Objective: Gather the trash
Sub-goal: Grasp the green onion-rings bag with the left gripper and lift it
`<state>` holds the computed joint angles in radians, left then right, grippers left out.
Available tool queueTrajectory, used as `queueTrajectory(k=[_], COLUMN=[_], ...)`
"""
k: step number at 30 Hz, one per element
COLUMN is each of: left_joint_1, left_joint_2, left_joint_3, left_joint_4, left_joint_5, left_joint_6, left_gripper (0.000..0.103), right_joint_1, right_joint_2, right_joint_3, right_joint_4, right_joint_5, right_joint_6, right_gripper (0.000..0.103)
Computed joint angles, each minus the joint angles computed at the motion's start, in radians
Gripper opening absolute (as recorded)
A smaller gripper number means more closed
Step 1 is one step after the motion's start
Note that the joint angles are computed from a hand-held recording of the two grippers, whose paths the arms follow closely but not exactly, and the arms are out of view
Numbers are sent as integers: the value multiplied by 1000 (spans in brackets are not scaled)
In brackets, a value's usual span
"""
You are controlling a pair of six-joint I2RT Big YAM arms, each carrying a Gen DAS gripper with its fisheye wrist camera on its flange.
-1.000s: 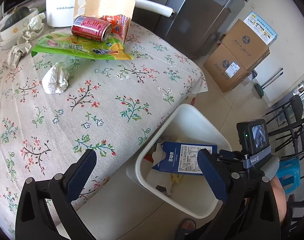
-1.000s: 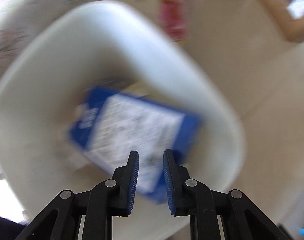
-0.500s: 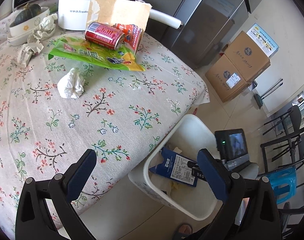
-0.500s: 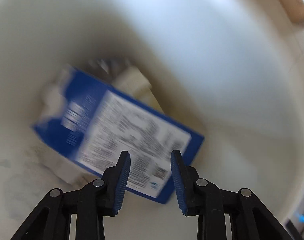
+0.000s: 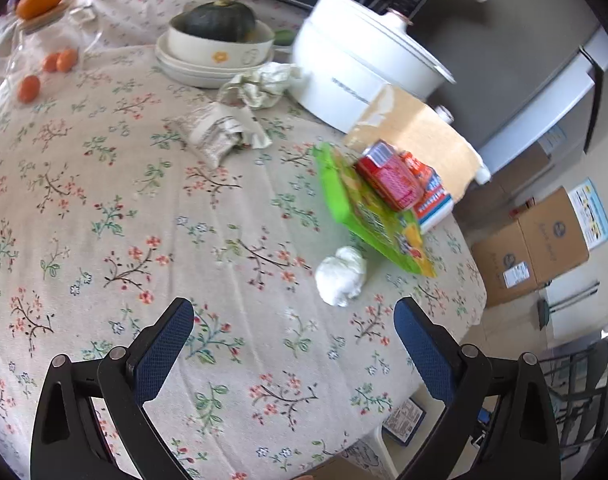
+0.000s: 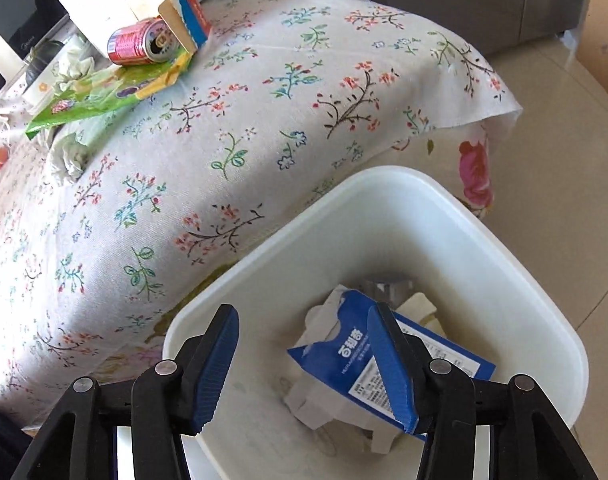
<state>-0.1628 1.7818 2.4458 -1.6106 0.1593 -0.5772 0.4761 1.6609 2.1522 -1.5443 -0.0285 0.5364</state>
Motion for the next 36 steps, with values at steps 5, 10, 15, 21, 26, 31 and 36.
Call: queueTrajectory(k=[5, 10, 15, 21, 26, 31, 36], left_joint_1=[40, 34, 30, 27, 37, 43, 50], left_joint_2=[-3, 61, 135, 181, 163, 127, 118], left_joint_3=[-65, -45, 4, 40, -6, -40, -9], left_joint_4=[118, 238, 297, 311, 350, 398, 360], left_joint_5=[149, 246, 304, 304, 308, 310, 361], left_joint_6=[-66, -165, -246, -300, -336, -354, -334], left_gripper=[95, 84, 73, 35, 17, 11, 10], right_joint_1=[-4, -4, 19, 23, 27, 62, 64], right_joint_2=[7, 31, 62, 90, 113, 136, 75], right_joint_3=[2, 24, 63, 78, 90, 137, 81], right_joint_4=[34, 54, 77, 96, 98, 70, 179], right_joint_5=[12, -48, -18, -8, 8, 134, 193], right_joint_6=[19, 47, 27, 25, 25, -32, -60], right_gripper=[62, 62, 62, 62, 62, 62, 62])
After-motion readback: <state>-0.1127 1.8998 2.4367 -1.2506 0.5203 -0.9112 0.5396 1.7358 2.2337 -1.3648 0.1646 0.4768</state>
